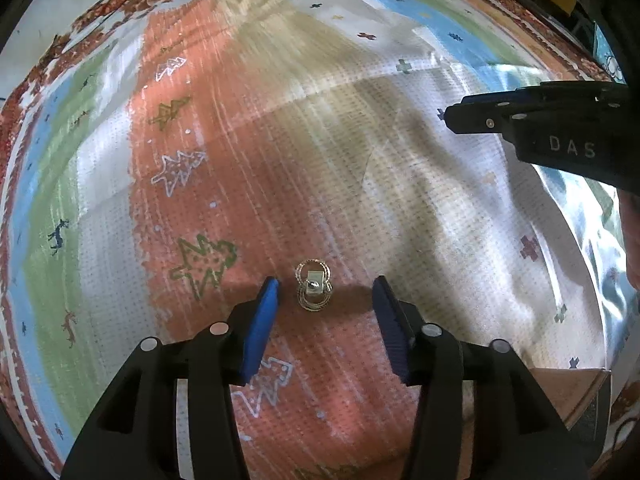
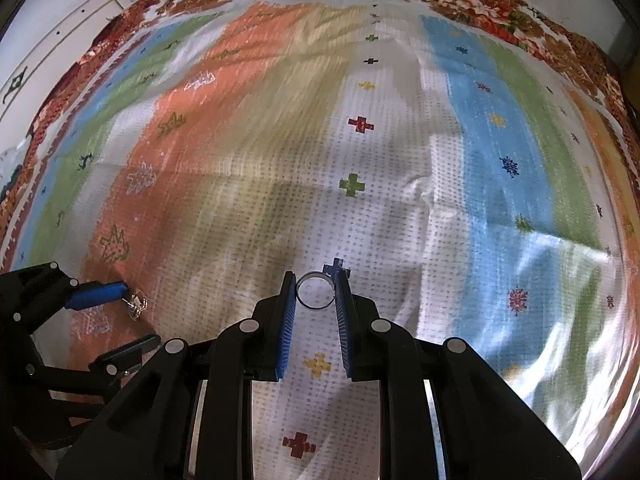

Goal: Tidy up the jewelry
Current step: 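Lift the ring and earring and carry them over the tin box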

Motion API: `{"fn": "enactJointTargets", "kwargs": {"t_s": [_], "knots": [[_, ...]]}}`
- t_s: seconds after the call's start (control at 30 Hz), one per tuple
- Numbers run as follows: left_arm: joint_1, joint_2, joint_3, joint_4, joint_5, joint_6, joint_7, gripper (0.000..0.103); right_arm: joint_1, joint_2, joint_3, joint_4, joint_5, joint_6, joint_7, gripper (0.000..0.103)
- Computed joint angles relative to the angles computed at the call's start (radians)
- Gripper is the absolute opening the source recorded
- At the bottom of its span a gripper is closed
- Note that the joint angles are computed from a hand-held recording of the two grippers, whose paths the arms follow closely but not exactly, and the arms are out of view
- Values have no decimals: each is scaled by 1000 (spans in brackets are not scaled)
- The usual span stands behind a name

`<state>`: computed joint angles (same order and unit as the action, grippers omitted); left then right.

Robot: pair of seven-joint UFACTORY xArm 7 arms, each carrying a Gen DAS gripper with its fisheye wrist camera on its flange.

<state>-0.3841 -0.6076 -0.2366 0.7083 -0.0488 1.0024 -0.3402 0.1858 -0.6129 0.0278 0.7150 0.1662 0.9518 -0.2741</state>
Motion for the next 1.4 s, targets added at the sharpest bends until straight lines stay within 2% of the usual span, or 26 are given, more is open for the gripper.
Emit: {"fn": "enactJointTargets", "kwargs": {"t_s": [0.03,0.1,0.37,0.8,1.03,1.23,1.4], "knots": [[2,3,-3,5,4,5,-3,28,-1,1,0,0,-1,-1,0,20],[10,7,-9,15,11,22,-23,15,-2,1,-1,1,-2,0,2,20],[-2,-49,22,-11,-35,27,-18,15,-6,-39,-14,0,4,22,-7,20],[23,-187,-10,-8,-21,62,-90,15,0,-196,-38,-28,33,98,-37,20],[34,-258,-73,43,22,115,-158,15,5,-340,-49,-66,47,160,-43,20],[2,-339,-111,50,10,189,-201,15,7,-478,-62,-98,53,234,-51,20],[-13,-404,-129,51,-12,215,-238,15,-4,-575,-51,-118,45,279,-34,20]]}}
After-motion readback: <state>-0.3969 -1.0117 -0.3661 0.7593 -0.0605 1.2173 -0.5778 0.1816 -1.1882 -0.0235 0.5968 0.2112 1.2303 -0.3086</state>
